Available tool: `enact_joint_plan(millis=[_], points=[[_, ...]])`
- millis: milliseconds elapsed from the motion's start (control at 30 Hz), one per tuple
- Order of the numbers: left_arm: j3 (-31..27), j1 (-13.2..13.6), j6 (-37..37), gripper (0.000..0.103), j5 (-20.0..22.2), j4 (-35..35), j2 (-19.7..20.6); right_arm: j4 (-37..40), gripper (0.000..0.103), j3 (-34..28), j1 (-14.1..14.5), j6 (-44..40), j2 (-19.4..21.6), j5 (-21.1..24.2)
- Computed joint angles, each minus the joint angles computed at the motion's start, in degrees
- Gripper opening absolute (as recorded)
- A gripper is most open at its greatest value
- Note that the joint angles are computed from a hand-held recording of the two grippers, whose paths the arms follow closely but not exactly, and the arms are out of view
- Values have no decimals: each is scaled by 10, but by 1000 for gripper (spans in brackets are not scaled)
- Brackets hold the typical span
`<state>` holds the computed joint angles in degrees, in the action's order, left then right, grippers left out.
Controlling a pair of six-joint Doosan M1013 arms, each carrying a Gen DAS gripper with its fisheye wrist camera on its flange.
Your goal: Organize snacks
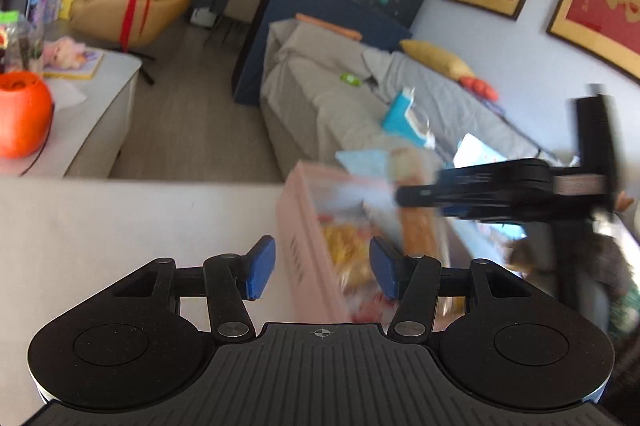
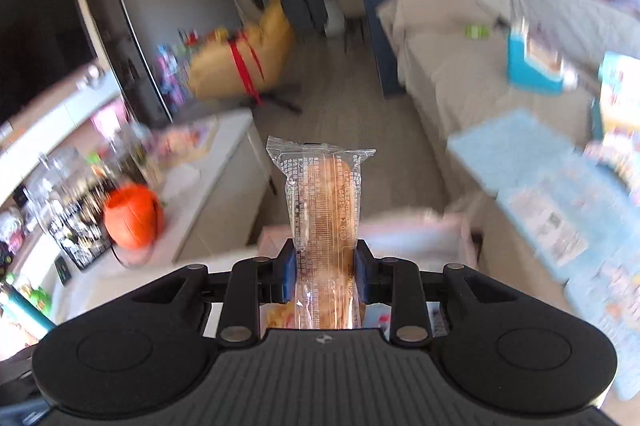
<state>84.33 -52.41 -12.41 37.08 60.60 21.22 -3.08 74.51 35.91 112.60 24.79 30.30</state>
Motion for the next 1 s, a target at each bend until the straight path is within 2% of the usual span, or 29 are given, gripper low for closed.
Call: enact_joint_plan(millis=[100,200,267,333,400,467,500,567,667,700,767,833,867,900,1000], points=[[18,-11,33,57,16,-32,-9,18,29,-28,-1,2,38,61],[28,-25,72,57,35,-51,-13,14,29,-2,0,0,28,26],[31,-37,90,57,48,-54,-12,-13,34,23,6,8,9,7],[34,-52,95,57,67,-50,-11,-70,59,68,16,27,-22,-41],[33,-66,95,57,94,-53,-7,-189,71,117,29,112,-55,-81],[24,-78,94,57,126,-66,3,-274,73,157,42,172,-82,-93],[21,-81,94,57,137,-73,8,-285,75,173,47,177,-93,-92],[18,-86,88,58,151,-82,15,-256,80,203,53,149,-113,-93],[3,-96,85,61,189,-65,30,-213,80,234,63,119,-121,-74],[-3,-98,87,62,199,-62,35,-224,80,244,68,137,-123,-69],[-11,-101,89,74,209,-52,44,-257,80,260,77,183,-123,-69],[-24,-105,107,77,225,-51,55,-304,80,270,85,240,-121,-63],[-27,-106,107,77,231,-52,58,-358,81,281,89,293,-123,-73],[-28,-106,97,78,231,-51,58,-385,85,283,93,317,-122,-67],[-29,-107,80,78,238,-43,61,-401,100,275,96,346,-116,-35]])
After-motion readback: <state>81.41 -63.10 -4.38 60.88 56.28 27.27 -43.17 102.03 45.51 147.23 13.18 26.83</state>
